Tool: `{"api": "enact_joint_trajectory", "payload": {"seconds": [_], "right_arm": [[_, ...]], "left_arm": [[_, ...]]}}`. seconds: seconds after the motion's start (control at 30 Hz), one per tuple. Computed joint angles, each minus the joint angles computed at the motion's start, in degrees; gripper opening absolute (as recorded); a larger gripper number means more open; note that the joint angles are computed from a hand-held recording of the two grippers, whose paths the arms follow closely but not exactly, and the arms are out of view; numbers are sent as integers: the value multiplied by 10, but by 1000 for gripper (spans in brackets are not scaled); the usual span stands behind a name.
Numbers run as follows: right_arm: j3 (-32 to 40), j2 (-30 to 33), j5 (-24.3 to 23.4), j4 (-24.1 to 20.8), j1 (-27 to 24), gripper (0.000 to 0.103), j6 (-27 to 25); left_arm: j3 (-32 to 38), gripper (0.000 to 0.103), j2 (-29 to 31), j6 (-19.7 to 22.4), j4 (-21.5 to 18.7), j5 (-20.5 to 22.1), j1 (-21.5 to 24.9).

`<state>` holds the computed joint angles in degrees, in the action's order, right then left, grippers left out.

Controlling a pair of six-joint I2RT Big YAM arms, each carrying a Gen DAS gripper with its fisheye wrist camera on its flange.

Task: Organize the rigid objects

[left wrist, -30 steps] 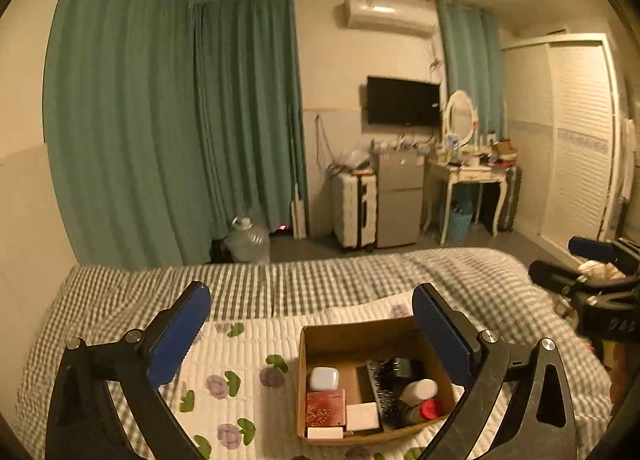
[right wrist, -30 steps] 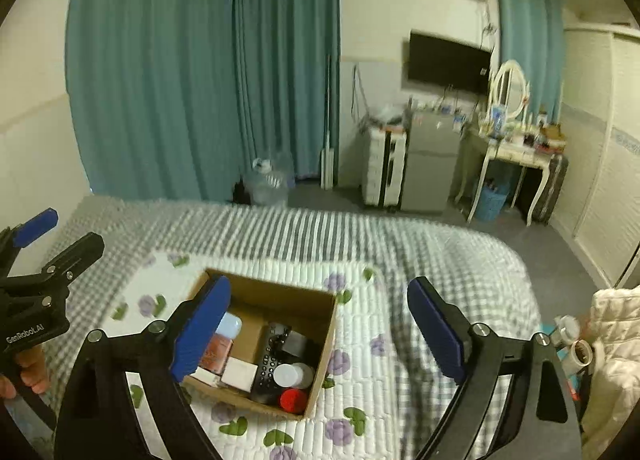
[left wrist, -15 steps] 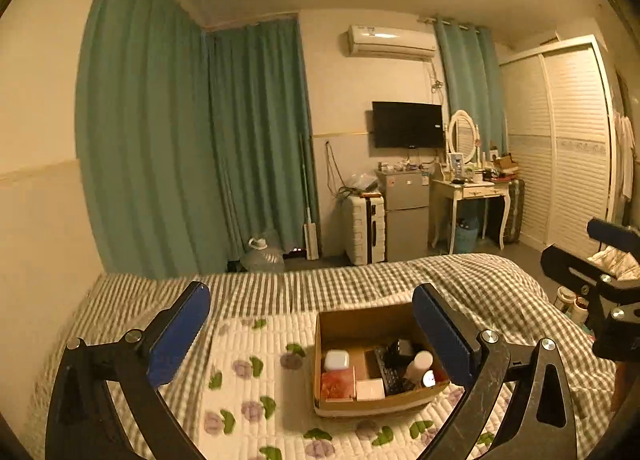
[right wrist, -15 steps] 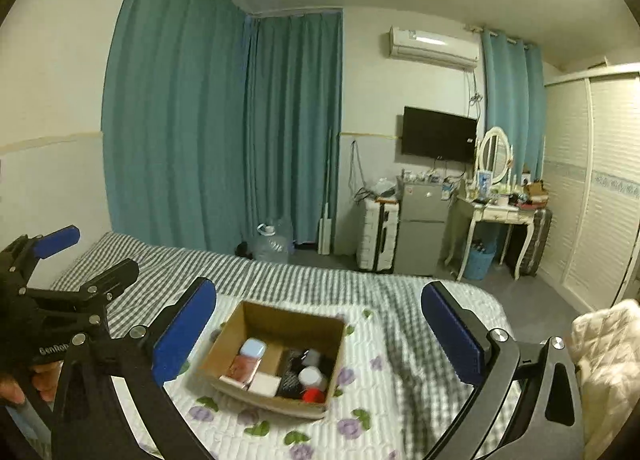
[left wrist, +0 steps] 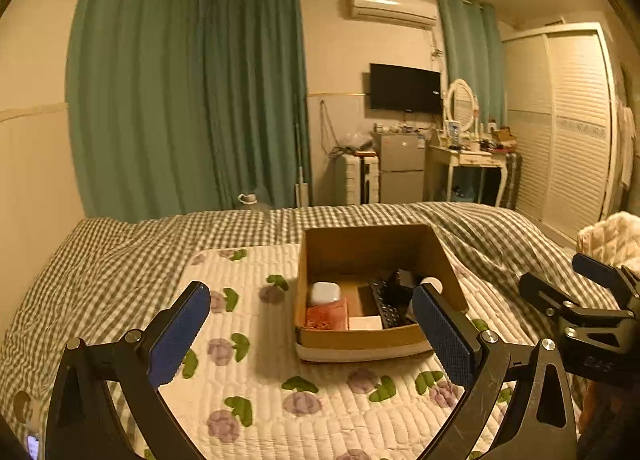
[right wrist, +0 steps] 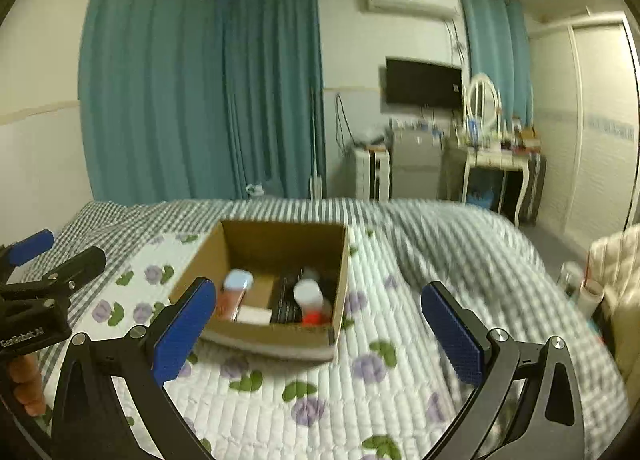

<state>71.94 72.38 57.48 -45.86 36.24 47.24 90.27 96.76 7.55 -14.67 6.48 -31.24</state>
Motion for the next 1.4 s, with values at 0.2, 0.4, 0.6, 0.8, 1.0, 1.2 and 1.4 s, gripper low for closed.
{"api": "enact_joint_trajectory", "payload": {"seconds": [0.2,0.4,0.6,0.8,1.0,1.2,1.4], "right_arm": [[0,0,-14,-9,-6,103,13],[12,7,-3,-14,-1,103,-3],[17,8,-5,-16,-2,103,-5],[17,10,-7,-21,-2,103,1],[17,10,-16,-31,-5,103,19],[18,12,-24,-36,-10,103,27],[20,14,-31,-37,-13,103,25]], "left_arm": [[1,103,10,0,-12,13,4],[2,103,7,0,-12,10,6],[7,103,8,-8,-18,13,9],[14,103,13,-11,-28,13,8],[17,103,14,-14,-37,20,8],[17,103,15,-8,-35,8,6],[17,103,17,-6,-37,9,6]]}}
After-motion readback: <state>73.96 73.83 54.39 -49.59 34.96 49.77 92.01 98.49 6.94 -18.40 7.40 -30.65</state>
